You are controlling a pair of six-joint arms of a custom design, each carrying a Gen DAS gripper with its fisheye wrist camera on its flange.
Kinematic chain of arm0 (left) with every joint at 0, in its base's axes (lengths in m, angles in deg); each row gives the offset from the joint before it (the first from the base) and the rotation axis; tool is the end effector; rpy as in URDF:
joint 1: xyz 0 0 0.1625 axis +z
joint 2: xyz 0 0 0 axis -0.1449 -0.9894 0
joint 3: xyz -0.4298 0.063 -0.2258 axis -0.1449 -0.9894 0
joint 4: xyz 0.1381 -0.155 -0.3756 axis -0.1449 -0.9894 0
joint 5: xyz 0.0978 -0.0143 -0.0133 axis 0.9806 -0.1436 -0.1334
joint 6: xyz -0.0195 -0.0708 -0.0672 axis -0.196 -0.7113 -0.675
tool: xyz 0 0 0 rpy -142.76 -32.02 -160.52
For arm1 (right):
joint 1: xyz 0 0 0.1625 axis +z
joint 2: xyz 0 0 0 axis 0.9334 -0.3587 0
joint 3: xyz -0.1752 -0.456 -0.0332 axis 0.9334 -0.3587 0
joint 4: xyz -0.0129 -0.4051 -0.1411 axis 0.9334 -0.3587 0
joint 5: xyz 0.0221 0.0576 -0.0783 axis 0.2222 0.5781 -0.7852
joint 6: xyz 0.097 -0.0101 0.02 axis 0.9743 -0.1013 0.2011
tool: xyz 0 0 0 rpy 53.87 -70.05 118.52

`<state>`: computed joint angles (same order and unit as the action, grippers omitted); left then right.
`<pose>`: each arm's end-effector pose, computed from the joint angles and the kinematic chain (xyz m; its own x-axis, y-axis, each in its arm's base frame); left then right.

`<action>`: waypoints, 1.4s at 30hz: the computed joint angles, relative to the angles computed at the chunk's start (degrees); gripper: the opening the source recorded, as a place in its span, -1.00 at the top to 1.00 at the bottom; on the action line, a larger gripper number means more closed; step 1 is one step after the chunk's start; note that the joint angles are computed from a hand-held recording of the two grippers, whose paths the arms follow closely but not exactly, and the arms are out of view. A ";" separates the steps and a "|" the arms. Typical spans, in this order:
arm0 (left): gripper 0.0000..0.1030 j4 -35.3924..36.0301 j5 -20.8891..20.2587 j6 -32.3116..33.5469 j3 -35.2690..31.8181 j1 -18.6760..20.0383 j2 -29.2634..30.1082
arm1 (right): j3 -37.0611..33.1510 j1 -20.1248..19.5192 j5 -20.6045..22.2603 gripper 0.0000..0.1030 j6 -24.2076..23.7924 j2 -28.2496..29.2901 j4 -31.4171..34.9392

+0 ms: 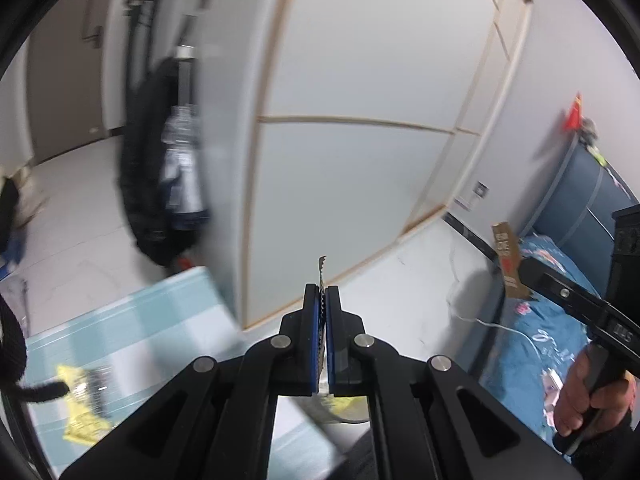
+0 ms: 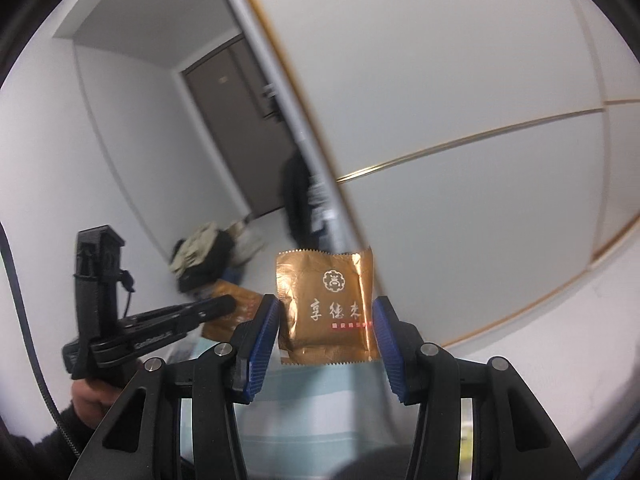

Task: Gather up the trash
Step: 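Carry the brown wrappers with both tools over the trash bin, then open the right tool over the bin while the left tool opens, dropping both wrappers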

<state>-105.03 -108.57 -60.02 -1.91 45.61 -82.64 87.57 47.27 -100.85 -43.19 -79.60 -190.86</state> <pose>-0.4996 -0.5994 0.3133 -0.7193 0.5920 -0.3634 0.6938 0.6386 -0.3330 0.3443 -0.5087 0.4755 -0.9239 -0.0768 0.3749 -0.3588 0.5139 -0.7792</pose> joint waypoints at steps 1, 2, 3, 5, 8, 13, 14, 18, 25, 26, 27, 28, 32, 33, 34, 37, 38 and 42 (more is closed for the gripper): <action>1.00 0.29 -0.76 0.39 -0.67 -0.03 1.14 | 0.58 -0.48 -0.65 0.07 0.39 -0.72 -0.23; 1.00 0.70 -1.65 0.69 -1.31 0.03 2.15 | 1.45 -1.55 -1.59 0.07 1.41 -1.86 -0.17; 1.00 1.09 -2.60 0.91 -1.93 0.17 3.13 | 2.16 -2.40 -2.02 0.07 2.25 -2.70 -0.12; 1.00 2.65 -4.67 1.06 -3.61 0.65 5.39 | 3.40 -4.16 -3.22 0.07 3.51 -4.00 -0.13; 1.00 4.74 -6.54 0.70 -5.20 1.16 7.75 | 5.70 -8.00 -1.98 0.07 7.99 -6.62 1.94; 1.00 8.42 -9.03 0.80 -7.72 2.42 11.23 | 7.35 -13.52 -0.81 0.07 11.92 -8.27 6.36; 1.00 9.22 -9.56 0.51 -8.22 2.75 11.92 | 7.52 -14.62 -0.29 0.07 12.60 -8.43 6.84; 1.00 11.94 -10.68 -0.66 -9.28 3.45 13.93 | 8.46 -20.25 3.48 0.07 15.38 -8.06 8.88; 1.00 16.94 -12.41 -3.04 -10.92 4.54 16.40 | 9.86 -27.64 10.83 0.07 16.34 -5.33 10.03; 1.00 17.65 -12.51 -3.20 -11.15 4.75 16.76 | 9.75 -28.61 11.66 0.07 16.68 -4.70 10.54; 1.00 18.23 -12.57 -3.15 -11.43 4.90 17.04 | 9.86 -29.56 12.75 0.07 16.64 -4.58 10.95; 1.00 18.82 -12.47 -3.11 -11.66 5.00 17.37 | 9.77 -30.50 13.57 0.07 17.20 -3.88 11.89; 1.00 21.34 -13.64 -3.92 -12.84 5.55 18.83 | 10.17 -32.64 15.62 0.07 17.49 -2.29 14.09; 1.00 21.99 -13.99 -4.25 -13.07 5.68 19.13 | 10.20 -33.40 16.11 0.07 17.13 -1.85 14.26; 1.00 22.84 -14.22 -4.17 -13.45 5.98 19.18 | 9.95 -33.57 16.30 0.07 17.40 -1.44 14.82; 1.00 24.19 -14.38 -4.31 -13.82 6.06 19.85 | 9.61 -34.63 18.60 -0.13 17.57 -0.70 17.39; 1.00 24.82 -14.59 -4.20 -13.97 6.05 20.08 | 9.50 -34.80 19.15 -0.15 17.05 -0.40 18.01; 1.00 26.89 -15.94 -4.75 -14.78 6.39 21.14 | 9.51 -34.74 18.84 -0.45 15.93 -0.07 19.87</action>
<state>-78.15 -124.50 -64.78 -16.69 52.00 -61.50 97.09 12.53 -82.01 -27.27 -79.67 -171.00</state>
